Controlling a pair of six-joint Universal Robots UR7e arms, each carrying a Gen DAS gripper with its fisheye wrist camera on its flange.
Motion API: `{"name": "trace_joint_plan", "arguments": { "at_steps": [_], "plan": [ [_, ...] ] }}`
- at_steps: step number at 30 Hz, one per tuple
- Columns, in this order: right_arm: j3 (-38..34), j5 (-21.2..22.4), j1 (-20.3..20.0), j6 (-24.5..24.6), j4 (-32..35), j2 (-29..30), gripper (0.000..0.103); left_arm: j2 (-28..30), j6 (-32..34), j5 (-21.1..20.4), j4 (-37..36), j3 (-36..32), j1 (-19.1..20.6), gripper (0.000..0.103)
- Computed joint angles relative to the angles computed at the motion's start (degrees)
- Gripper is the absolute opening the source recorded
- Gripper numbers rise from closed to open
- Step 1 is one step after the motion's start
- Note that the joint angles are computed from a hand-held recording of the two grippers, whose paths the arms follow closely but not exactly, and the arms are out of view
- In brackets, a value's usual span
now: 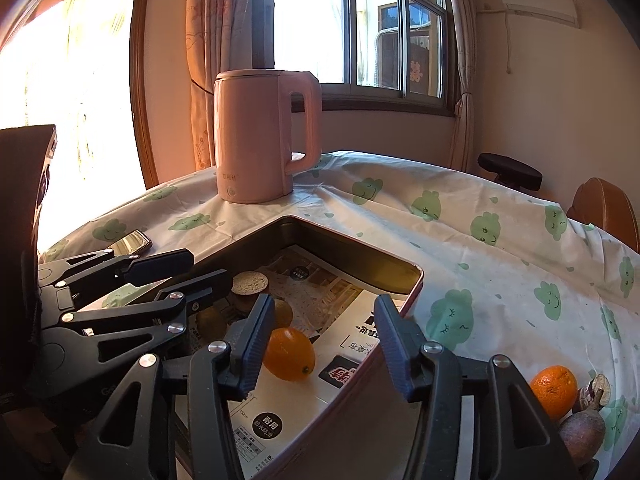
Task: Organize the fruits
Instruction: 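Lower and release the kiwi with the left tool while the right tool releases the orange into the tin, then move both open tools back to the fruit pile on the cloth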
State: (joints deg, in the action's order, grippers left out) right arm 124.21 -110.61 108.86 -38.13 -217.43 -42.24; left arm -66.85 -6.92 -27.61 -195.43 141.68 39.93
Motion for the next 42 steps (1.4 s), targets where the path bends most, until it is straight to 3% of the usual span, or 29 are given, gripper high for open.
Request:
{"name": "trace_joint_plan", "arguments": {
  "at_steps": [4, 5, 12, 19, 24, 32, 34, 41, 42],
  "plan": [
    [1.89, 0.1, -0.26, -0.39, -3.21, -1.24, 0.068, 1.79, 4.39, 1.0, -9.64, 1.62, -1.9, 0.082],
    [2.76, 0.37, -0.35, -0.79, -4.45, -1.82, 0.069, 1.85, 4.3, 0.52, -10.95, 2.12, -2.41, 0.084],
    [10.37, -1.69, -1.62, -3.64, -12.13, -8.39, 0.07, 3.94, 2.36, -1.09, -12.05, 3.34, -7.2, 0.084],
    [17.37, -5.03, -7.64, -4.82, -15.86, -16.98, 0.071, 8.45, 0.81, -4.28, -9.57, 0.92, -10.34, 0.084],
    [19.11, -5.25, -11.78, -3.29, -11.26, -22.07, 0.071, 11.72, -1.21, -8.18, -5.14, -2.08, -10.79, 0.084],
    [19.03, -3.5, -14.64, 0.6, 1.5, -26.38, 0.07, 15.43, -1.93, -12.57, 0.54, -5.48, -10.99, 0.084],
    [18.35, -3.85, -14.76, 1.29, 4.17, -26.66, 0.061, 15.67, -1.91, -13.17, 1.68, -5.81, -10.96, 0.083],
    [16.0, -5.24, -15.45, 4.39, 13.97, -27.75, 0.053, 16.18, -1.64, -14.84, 4.37, -7.17, -10.5, 0.08],
    [15.86, -5.26, -15.52, 4.6, 14.68, -27.82, 0.046, 16.28, -1.57, -15.09, 4.65, -7.37, -10.46, 0.078]
  ]
}}
